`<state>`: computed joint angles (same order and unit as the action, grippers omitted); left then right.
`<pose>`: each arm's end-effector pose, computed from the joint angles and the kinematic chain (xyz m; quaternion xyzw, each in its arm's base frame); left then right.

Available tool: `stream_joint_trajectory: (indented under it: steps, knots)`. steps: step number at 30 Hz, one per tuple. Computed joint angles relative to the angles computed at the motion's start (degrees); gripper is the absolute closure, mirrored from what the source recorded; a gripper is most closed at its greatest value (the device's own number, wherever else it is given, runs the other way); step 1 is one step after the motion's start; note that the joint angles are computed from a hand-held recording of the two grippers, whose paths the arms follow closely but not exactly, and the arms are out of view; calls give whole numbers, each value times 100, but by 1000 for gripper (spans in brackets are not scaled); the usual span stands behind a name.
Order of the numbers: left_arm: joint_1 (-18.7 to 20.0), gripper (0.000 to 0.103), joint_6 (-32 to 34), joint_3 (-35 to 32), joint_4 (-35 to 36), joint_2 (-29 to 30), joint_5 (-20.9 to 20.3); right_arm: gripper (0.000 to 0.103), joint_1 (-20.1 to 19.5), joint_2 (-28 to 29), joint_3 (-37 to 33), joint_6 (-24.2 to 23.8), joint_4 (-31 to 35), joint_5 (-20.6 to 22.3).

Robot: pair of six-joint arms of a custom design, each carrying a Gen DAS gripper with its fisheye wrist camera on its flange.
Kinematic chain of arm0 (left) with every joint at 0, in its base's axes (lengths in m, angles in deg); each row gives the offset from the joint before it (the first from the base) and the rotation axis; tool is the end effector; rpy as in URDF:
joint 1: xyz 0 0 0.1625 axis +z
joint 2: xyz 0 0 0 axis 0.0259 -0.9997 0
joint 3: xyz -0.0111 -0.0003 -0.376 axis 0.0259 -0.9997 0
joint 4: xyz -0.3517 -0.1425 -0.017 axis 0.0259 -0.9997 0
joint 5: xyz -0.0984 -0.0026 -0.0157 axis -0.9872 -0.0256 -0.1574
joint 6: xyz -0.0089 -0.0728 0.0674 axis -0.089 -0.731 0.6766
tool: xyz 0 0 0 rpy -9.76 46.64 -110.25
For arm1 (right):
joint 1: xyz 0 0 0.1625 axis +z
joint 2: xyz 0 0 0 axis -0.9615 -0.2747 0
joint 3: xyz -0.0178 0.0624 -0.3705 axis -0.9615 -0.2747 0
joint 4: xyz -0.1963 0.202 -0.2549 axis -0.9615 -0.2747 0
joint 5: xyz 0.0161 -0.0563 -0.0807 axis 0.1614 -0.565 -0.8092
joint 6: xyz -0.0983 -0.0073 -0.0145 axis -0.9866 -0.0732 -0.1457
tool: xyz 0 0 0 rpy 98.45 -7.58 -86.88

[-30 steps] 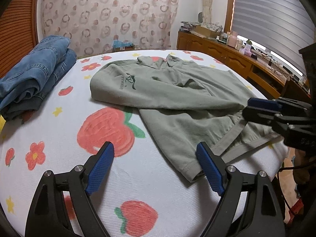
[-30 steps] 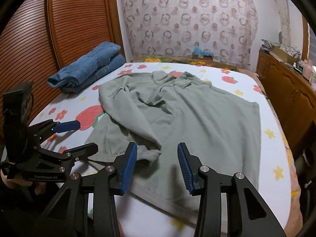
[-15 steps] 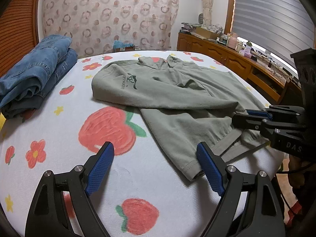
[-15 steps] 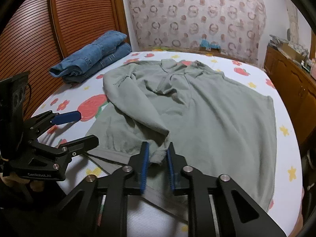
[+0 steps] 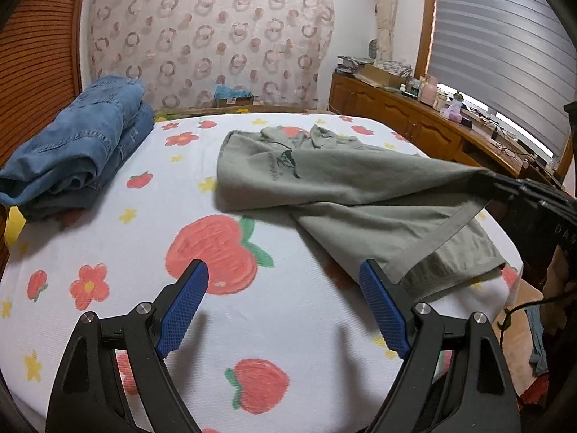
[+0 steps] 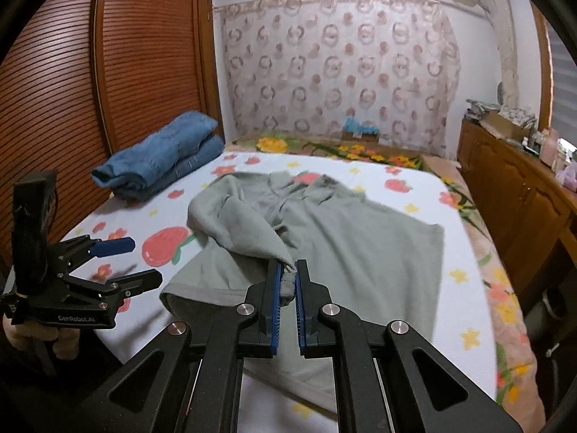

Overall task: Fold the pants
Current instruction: 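Fold the held shirt side over the middle with the right gripper, release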

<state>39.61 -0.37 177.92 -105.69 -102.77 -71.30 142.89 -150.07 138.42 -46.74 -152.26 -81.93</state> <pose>-0.2681 -0.5275 -0.0984 0.1041 0.8414 -0.4229 0.3199 -0.0419 -0.5825 0.3051 0.4707 -0.8019 0.3506 0.1119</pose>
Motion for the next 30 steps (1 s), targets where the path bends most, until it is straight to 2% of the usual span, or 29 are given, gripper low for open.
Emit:
stream_joint_trajectory:
  steps: [4,12,24,30]
  knots:
    - [-19,17,123,-48,-42,-7,-157,96,-155,-219,174,-49,-37,209]
    - [-42,17,218,-147,48,39,-254,96,-407,-497,499,-92,-230,244]
    - [-37,17,167,-175,54,37,-214,96,-475,-762,975,66,-649,-90]
    - [-32,17,125,-173,102,53,-237,96,-397,-706,766,257,-394,-456]
